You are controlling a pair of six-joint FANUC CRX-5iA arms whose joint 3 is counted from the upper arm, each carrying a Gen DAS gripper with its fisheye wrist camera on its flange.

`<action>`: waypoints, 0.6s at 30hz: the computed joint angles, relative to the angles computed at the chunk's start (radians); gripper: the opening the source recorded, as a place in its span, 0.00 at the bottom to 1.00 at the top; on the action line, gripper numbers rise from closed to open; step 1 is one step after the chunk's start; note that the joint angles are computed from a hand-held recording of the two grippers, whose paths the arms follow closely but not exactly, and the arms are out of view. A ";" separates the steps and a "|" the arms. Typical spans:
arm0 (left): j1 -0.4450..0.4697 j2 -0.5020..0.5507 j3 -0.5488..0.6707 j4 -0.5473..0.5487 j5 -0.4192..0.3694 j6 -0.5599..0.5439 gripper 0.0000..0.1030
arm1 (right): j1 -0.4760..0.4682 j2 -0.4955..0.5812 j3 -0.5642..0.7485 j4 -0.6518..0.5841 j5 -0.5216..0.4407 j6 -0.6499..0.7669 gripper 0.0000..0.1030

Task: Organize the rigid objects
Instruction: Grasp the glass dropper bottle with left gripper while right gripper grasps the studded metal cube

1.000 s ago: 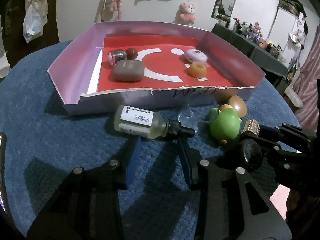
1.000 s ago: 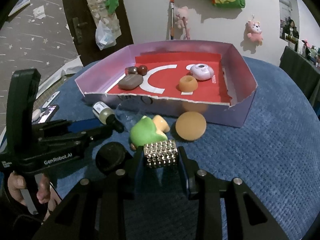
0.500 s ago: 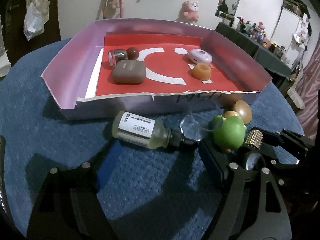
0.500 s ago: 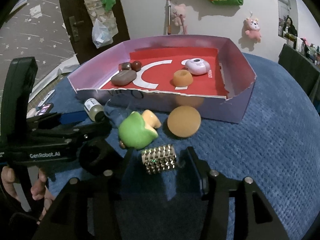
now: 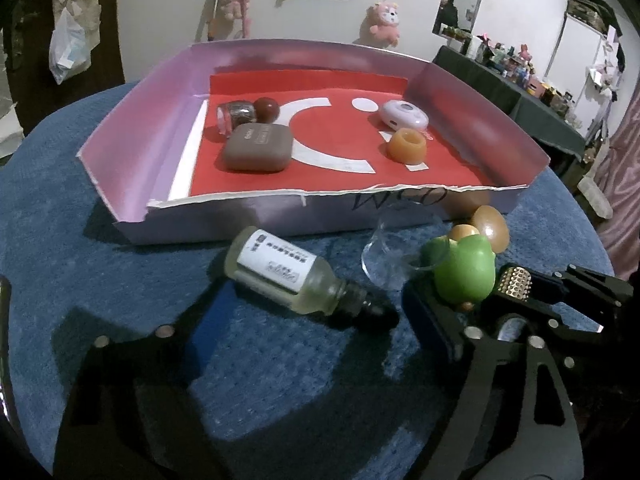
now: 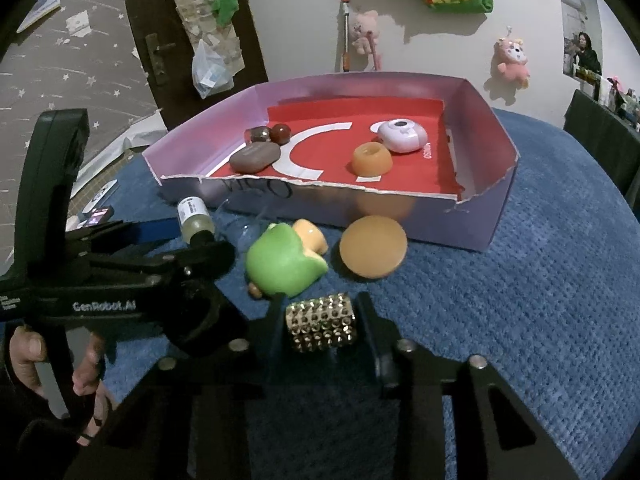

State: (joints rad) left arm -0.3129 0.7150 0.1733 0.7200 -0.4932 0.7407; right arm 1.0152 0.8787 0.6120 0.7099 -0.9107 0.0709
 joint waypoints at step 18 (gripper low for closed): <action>0.001 -0.009 -0.011 -0.046 0.047 0.022 0.62 | 0.003 0.017 0.034 -0.012 -0.019 0.031 0.34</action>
